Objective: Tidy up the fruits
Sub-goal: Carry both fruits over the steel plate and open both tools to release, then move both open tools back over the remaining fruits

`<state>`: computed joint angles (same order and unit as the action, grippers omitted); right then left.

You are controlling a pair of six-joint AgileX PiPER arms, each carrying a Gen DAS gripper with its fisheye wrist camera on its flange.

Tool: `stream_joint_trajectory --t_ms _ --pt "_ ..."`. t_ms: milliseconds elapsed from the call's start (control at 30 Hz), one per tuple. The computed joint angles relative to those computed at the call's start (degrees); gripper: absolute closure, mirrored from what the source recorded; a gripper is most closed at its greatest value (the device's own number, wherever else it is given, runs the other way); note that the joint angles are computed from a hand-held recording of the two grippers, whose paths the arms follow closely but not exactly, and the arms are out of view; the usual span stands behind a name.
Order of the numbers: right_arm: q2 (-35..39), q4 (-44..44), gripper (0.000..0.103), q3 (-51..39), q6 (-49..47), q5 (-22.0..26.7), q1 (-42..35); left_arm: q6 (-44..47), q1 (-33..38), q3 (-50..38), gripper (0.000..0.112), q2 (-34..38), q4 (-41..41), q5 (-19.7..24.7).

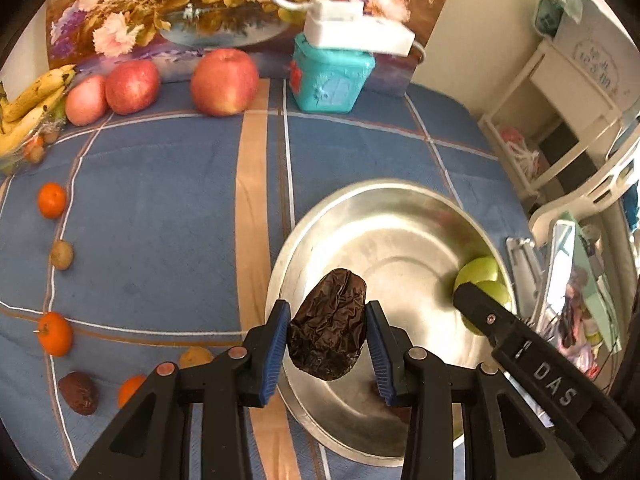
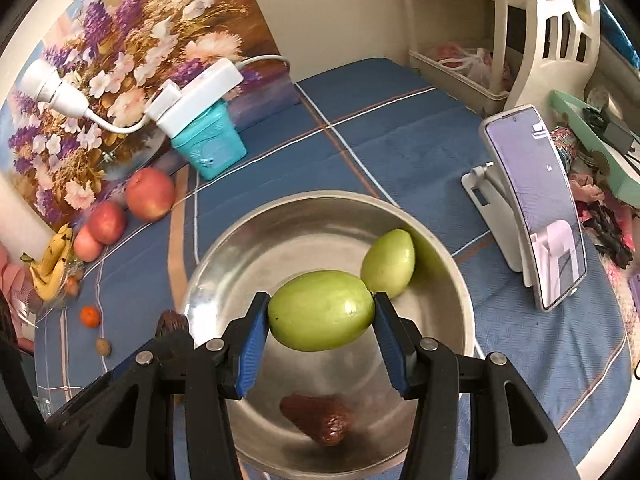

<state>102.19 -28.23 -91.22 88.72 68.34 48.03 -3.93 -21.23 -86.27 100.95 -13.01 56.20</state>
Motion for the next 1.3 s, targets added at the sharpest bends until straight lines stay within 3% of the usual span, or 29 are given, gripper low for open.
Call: stream_joint_trajectory --t_ms 167,567,833,1300 --pt "-1.15 3.25 0.05 4.5 0.89 -5.81 -2.2 -0.61 -0.9 -0.15 0.072 0.84 1.01 0.31" --pt "-1.8 5.94 0.05 5.75 -1.49 -7.65 -3.38 0.03 -1.45 -1.74 0.068 1.72 1.84 1.3" --pt "-2.22 6.12 0.049 5.82 -1.78 -7.43 -3.38 0.42 -1.45 -1.21 0.055 1.03 1.71 1.04" --pt "-2.6 2.4 0.043 3.35 -1.34 -3.12 -1.2 0.66 0.9 -1.16 0.049 -1.0 1.82 1.35"
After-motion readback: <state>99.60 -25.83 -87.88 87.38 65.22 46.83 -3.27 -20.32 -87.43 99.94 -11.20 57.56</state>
